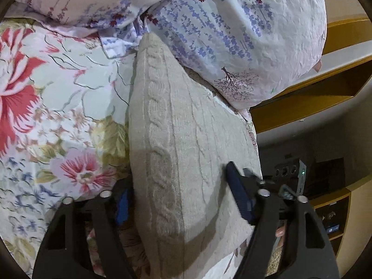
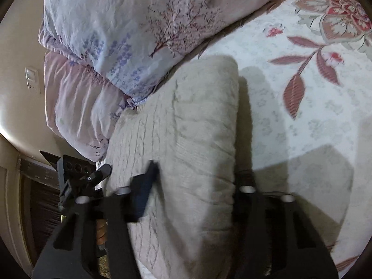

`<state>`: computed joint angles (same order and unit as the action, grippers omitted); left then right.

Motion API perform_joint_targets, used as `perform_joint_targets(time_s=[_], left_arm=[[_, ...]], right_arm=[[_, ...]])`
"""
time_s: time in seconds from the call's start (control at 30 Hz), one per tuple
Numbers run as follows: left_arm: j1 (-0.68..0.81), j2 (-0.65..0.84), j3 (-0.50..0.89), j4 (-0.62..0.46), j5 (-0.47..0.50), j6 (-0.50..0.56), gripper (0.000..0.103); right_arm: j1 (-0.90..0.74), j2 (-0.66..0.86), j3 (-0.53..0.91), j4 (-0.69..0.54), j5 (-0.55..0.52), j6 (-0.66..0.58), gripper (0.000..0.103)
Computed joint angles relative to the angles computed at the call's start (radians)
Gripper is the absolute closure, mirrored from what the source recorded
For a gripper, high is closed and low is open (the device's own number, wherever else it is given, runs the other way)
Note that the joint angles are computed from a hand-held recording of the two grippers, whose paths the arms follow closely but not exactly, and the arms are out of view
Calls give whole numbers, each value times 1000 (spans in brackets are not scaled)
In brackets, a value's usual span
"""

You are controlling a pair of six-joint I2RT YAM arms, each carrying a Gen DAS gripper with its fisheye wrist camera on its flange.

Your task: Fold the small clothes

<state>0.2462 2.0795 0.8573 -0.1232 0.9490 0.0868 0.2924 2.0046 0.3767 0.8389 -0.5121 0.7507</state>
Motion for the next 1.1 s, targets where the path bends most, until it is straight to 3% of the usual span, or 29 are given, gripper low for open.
perform_joint_targets(time_s=[0.1,0.17,0.37,0.47,0.57,0.67,0.77,0.9,1.1], left_arm=[[13,-14,-25,27,25,10,57],[42,-18,-4,-54,76,77,63],[202,-71,50,-391,104,401,63],[328,-55,129,-616,69,617,63],[419,-37,184,-711,5,720,63],[461,11,226,-691,-36,709,61],[455,54,201,-497,-117,581,54],[475,80,197,-482,-93,591,49],[526,-23,103,-437,-119,658,48]], right_arm=[[32,-4,-30,72,40,23,74],[59,-39,-55,109,66,50,75],[213,-132,-24,78,164,88,76],[308,-119,55,25,227,86,76],[411,-96,147,-65,318,62,76],[488,-21,271,-168,405,30,76],[508,93,429,-333,432,50,65],[493,91,411,-311,428,41,56],[492,-28,232,-184,465,59,54]])
